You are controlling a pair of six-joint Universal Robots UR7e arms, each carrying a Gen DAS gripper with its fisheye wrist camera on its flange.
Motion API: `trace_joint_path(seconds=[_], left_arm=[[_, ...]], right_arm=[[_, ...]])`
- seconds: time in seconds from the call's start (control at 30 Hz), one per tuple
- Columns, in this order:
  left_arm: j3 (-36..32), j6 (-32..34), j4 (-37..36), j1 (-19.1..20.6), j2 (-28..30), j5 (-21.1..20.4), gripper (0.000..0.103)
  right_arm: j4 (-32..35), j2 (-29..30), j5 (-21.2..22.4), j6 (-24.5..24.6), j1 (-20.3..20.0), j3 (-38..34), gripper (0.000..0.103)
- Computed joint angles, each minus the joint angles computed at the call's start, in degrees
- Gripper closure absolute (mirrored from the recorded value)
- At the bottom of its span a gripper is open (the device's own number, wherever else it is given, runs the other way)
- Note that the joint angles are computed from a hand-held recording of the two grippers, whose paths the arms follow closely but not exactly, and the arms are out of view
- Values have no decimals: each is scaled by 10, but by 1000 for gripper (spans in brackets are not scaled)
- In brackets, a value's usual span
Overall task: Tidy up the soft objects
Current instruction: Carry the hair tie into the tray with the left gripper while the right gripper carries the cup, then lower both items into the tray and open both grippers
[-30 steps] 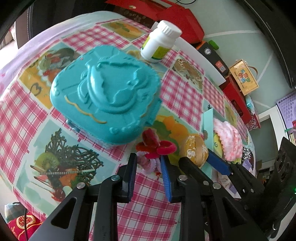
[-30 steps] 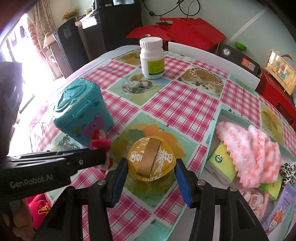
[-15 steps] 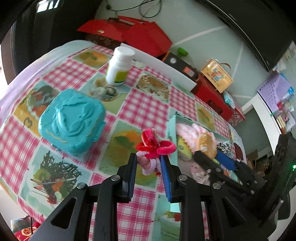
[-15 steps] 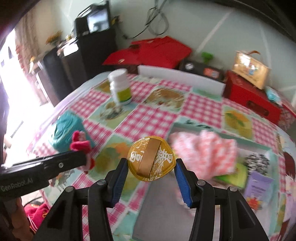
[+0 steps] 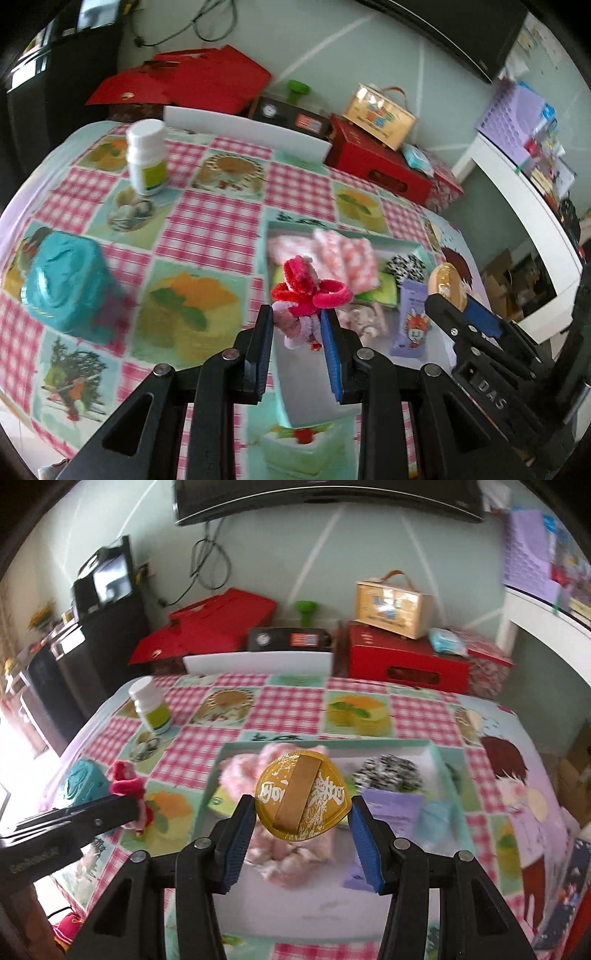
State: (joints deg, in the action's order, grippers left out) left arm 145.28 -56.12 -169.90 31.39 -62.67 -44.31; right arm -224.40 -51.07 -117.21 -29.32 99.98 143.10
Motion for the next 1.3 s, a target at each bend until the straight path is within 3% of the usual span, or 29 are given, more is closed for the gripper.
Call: trace_joint_path(seconds=[0.3,0.53,1.3], left_arm=[[-36,46,-25,13,82,-34,76],[-34,61,-49,26,114,-49,76],[-49,90,-25,51,139,-82,76]], right_arm=[[-2,-37,-6,28,-47,34,48],[31,-20,-19,45,-64,25,48],[116,19,-44,65,-93,-4,48]])
